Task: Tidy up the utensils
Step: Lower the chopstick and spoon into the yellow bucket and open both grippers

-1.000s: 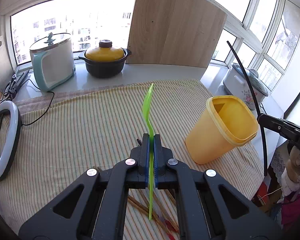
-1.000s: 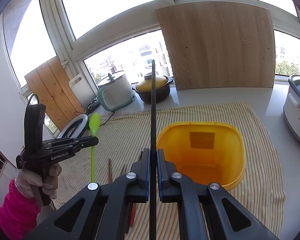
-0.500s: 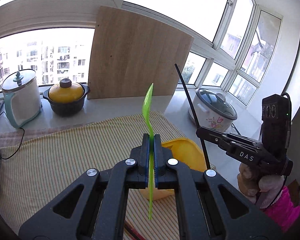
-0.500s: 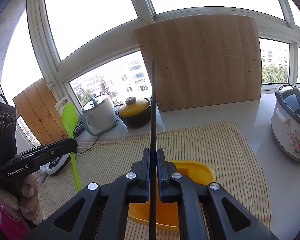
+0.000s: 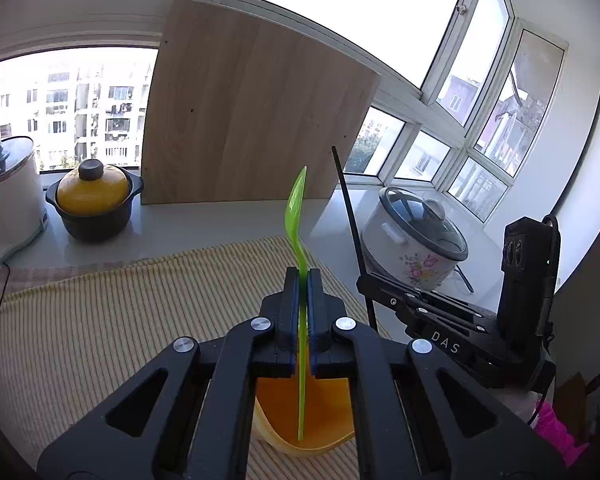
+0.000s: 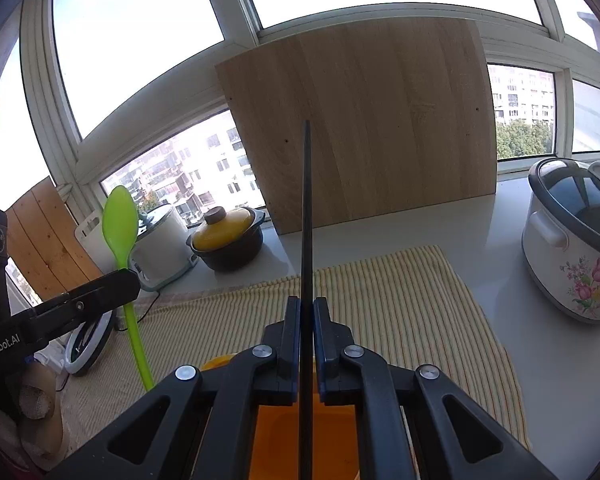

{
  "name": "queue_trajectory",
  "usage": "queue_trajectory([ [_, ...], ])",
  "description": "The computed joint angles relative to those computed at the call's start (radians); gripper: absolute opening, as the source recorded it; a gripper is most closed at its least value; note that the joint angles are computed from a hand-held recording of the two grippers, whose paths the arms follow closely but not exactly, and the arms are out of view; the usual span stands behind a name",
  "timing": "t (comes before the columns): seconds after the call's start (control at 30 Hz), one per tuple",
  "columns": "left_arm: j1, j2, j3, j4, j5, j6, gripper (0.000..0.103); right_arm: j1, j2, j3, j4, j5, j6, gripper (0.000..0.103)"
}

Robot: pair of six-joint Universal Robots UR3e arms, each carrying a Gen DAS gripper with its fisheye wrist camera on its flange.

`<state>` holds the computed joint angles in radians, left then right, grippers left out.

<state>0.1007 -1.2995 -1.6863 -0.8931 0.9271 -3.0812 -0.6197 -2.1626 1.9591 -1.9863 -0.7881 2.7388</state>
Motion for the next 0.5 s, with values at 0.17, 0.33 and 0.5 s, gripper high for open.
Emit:
queue_trajectory([
  [0.17,-0.053,-0.042,-0.031,0.08,0.061,-0.036,0.001,-0.02,0.002,0.037,-0.004,0.009,-0.003,0.004],
  [0.33,-0.075,-0.057,-0.059,0.095,0.084,-0.039,0.001,-0.062,-0.047,0.062,0.091,0.035,-0.071,0.004],
  [0.5,-0.097,-0.05,-0.094,0.103,0.113,-0.021,0.001,-0.108,-0.12,0.077,0.218,0.06,-0.162,0.004],
])
